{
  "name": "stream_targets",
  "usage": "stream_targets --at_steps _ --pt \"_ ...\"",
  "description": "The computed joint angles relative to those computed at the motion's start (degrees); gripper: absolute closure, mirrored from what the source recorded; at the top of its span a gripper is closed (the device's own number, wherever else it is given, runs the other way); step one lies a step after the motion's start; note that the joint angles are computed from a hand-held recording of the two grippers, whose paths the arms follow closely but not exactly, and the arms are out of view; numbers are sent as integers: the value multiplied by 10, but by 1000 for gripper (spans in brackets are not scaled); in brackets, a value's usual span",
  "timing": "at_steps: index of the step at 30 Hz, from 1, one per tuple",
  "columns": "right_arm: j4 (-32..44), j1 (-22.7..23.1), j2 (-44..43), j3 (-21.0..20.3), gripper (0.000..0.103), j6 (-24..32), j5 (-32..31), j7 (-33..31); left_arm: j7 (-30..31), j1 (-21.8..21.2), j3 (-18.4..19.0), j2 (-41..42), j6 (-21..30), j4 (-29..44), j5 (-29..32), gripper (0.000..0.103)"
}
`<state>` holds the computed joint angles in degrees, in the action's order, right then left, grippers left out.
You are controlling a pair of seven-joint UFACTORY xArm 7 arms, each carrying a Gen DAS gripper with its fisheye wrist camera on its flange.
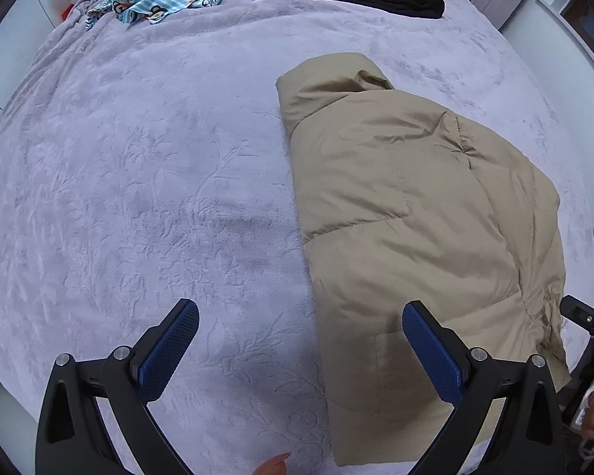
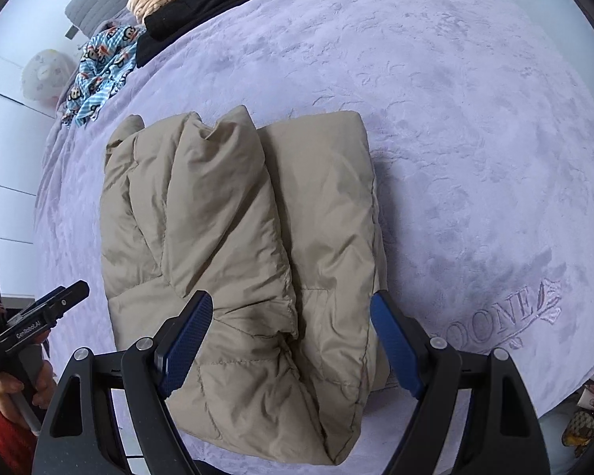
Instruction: Fold large clothes
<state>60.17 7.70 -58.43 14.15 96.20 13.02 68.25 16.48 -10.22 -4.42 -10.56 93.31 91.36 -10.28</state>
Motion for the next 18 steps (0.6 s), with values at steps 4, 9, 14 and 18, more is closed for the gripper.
stream_targets --at_steps 4,9,14,18 --pt "-46 5 -43 -26 17 -26 8 -12 1 5 13 13 21 2 -48 0" --pt "-81 0 -77 -49 17 -34 4 -40 10 10 17 33 41 -1 -89 0" --pt "-129 5 -107 -74 17 -53 16 -84 11 23 27 61 54 -14 -158 0" --pt "-211 -5 -166 -109 17 -95 55 -97 6 38 30 91 68 -23 -218 0"
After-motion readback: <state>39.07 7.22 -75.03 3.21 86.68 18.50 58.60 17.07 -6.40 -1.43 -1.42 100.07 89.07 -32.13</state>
